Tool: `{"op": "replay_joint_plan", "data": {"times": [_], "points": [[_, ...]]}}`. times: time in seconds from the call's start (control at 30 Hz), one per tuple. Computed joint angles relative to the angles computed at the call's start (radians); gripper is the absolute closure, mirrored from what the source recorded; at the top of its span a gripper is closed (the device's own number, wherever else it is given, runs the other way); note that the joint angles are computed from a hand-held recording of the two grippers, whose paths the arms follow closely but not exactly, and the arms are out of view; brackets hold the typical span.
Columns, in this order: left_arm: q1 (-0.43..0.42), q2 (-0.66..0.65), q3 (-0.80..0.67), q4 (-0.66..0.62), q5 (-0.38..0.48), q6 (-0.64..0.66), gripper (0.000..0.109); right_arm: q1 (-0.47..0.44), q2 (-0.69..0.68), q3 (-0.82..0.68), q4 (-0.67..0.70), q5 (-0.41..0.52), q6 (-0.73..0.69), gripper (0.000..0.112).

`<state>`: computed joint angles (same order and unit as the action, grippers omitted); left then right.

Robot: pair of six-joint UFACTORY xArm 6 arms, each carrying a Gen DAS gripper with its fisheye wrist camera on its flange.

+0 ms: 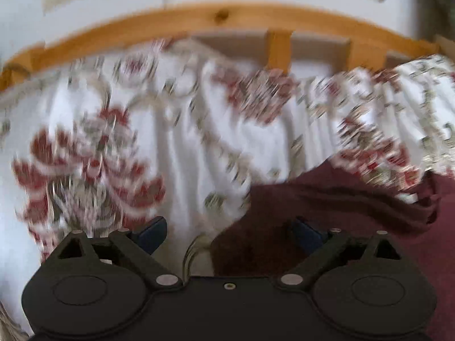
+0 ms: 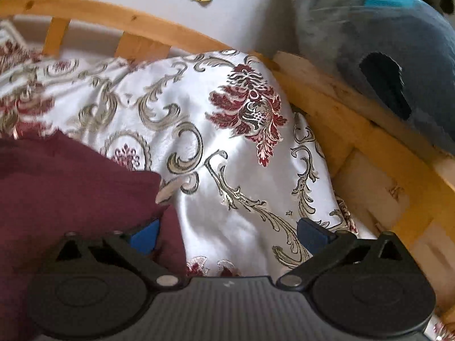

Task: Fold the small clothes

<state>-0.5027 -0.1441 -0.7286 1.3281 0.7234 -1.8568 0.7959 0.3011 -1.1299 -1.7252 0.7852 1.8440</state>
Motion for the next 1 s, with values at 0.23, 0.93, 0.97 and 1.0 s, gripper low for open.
{"op": "replay_joint_plan", "data": {"times": [0.23,0.93,0.97,1.0], "points": [[-0.042,0.051,-0.051,0.368,-0.161,-0.152,0.008,-0.005,-0.023,0.008,-0.061,-0.035,0.039,0.009],[-0.001,0.261,-0.300,-0.224,-0.090,0.296,0.007,-0.057,-0.133,0.118,-0.005,-0.108,0.195,0.009],[-0.002,0.219,-0.270,-0.248,-0.091,0.286,0.007,-0.061,-0.146,0.130,-0.008,-0.122,0.212,0.009],[-0.009,0.186,-0.247,-0.262,-0.086,0.276,0.007,-0.065,-0.160,0.144,-0.011,-0.141,0.228,0.009]]}}
